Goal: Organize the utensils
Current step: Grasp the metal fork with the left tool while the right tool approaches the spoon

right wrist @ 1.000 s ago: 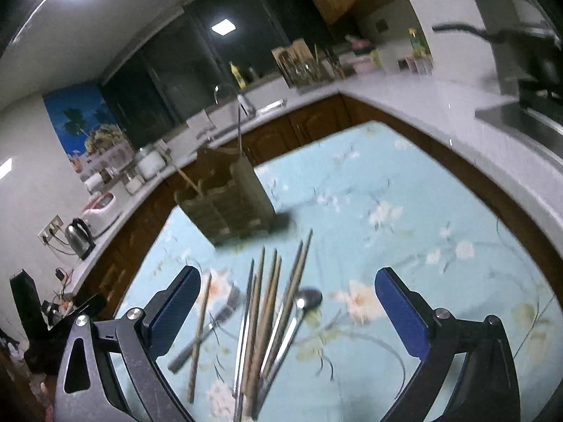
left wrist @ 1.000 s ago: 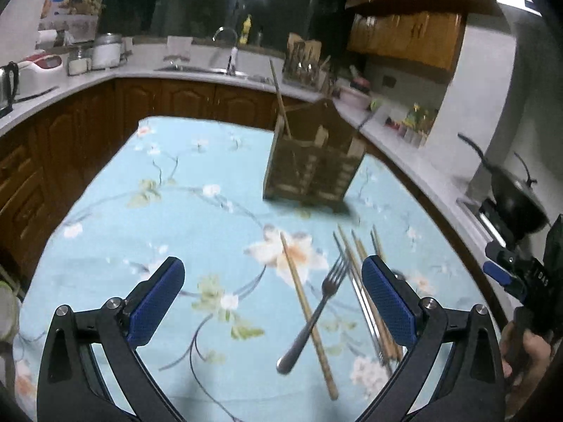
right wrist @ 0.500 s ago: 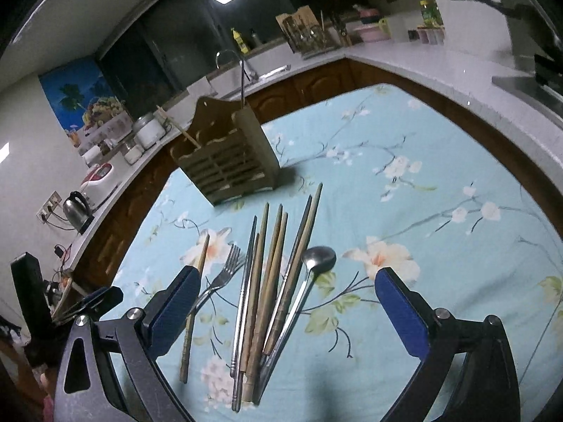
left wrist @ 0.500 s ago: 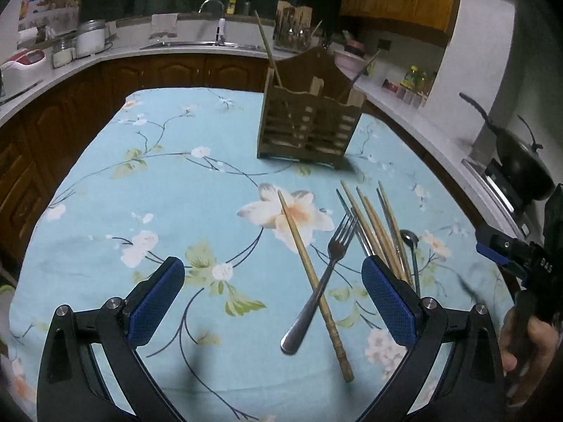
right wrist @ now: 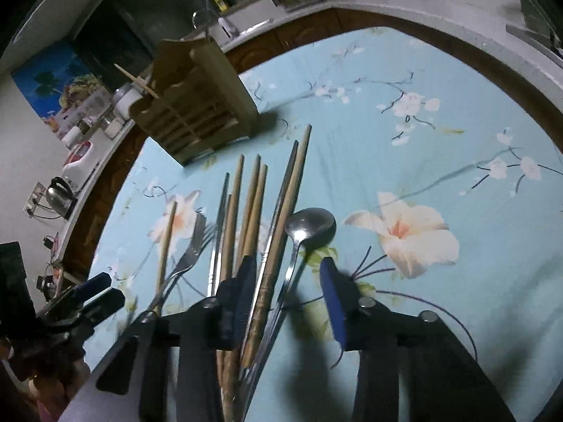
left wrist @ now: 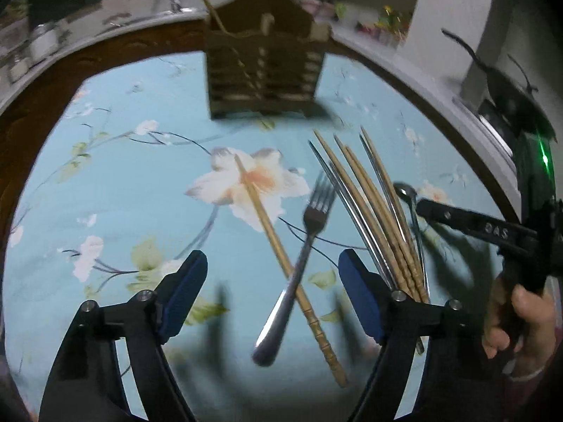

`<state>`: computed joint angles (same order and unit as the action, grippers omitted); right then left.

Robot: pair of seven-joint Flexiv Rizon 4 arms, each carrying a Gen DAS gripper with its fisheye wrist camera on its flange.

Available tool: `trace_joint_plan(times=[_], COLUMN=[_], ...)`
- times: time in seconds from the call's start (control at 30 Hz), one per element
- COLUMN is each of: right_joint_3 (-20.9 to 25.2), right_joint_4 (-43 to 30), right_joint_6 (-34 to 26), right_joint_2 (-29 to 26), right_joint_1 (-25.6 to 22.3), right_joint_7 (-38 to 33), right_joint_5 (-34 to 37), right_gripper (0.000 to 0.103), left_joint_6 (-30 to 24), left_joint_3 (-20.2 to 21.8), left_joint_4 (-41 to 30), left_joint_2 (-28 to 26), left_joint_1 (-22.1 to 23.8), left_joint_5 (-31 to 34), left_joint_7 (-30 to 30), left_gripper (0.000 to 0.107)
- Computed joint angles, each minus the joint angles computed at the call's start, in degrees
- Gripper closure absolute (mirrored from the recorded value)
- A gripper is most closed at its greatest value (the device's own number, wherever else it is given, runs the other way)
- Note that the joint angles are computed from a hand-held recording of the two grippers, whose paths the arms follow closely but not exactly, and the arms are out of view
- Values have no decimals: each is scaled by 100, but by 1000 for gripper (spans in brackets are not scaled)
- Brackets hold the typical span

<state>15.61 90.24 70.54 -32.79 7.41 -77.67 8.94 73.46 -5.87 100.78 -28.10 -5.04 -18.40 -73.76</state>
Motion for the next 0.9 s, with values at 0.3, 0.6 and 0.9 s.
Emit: trace_joint_plan(times=[0.3,0.6,0.9], right_joint_3=[-251,29,332], right_joint_4=[-222,-278,-384], right_joint_6=[-209,-240,-237], right_joint_2=[-182,-228,-170], right_joint_1=[182,-82,-359], right_joint_7=[120,-237,-680], right_joint_5=[-307,-199,477], right_gripper=[83,97,100], left_joint_6=[-738,-1535,-2031], left_joint_3=[78,398,586], left_joint_4=[-654,-1394,-1975], left_joint_2=[-343,-727,-917], left_joint_1=[-135,-393,-610], left_joint_5=[290,861,1499], left_joint_7=[172,-16,31], left_gripper=[49,53,85])
